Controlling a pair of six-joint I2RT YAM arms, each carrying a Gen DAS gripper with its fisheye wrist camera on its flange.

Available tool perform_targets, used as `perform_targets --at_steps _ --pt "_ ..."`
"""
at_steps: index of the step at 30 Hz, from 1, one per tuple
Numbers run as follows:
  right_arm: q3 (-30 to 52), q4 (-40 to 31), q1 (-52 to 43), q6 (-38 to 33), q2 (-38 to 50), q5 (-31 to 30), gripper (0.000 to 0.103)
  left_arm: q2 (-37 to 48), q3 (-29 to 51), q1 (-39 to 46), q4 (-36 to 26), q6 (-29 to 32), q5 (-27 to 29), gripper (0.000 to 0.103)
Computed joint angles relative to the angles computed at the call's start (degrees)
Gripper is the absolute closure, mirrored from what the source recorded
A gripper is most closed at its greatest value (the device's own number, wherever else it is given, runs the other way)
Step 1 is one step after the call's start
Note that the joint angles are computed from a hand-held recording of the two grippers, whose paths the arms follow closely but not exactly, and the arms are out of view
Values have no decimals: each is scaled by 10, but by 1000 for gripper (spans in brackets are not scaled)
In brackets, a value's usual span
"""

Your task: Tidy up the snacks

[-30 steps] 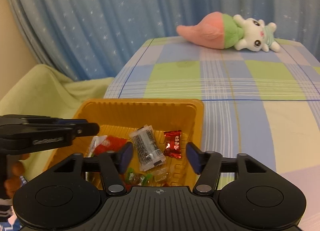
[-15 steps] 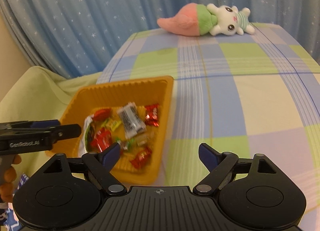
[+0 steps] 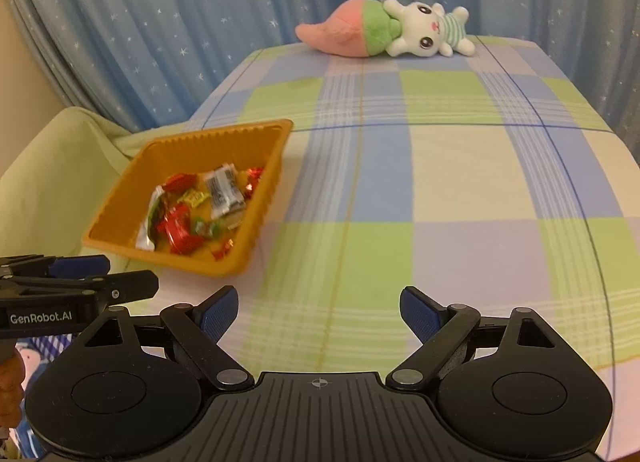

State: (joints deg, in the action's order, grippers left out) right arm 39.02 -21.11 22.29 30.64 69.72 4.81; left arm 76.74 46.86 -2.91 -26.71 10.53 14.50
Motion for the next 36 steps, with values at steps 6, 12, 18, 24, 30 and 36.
perform_targets --at_steps 6,12,18,24,30,36 --pt "-44 -48 -31 -27 -84 -28 15 -82 -56 -67 -13 -62 -55 27" --pt "-75 -101 -63 -59 -163 -53 15 -134 -84 -143 -33 -122 -106 27" --pt "-99 -160 -107 -90 -243 -78 15 -158 -99 -224 -42 -176 -152 27" --pt "-111 -207 -157 -124 -300 -105 15 -173 -108 -289 -49 -219 -187 27" --pt "-118 -243 -187 -144 -335 -122 15 -185 -111 -334 -60 -249 -216 27" --pt "-122 -267 -214 -163 -362 -137 15 -193 -114 -360 -68 -269 -232 27"
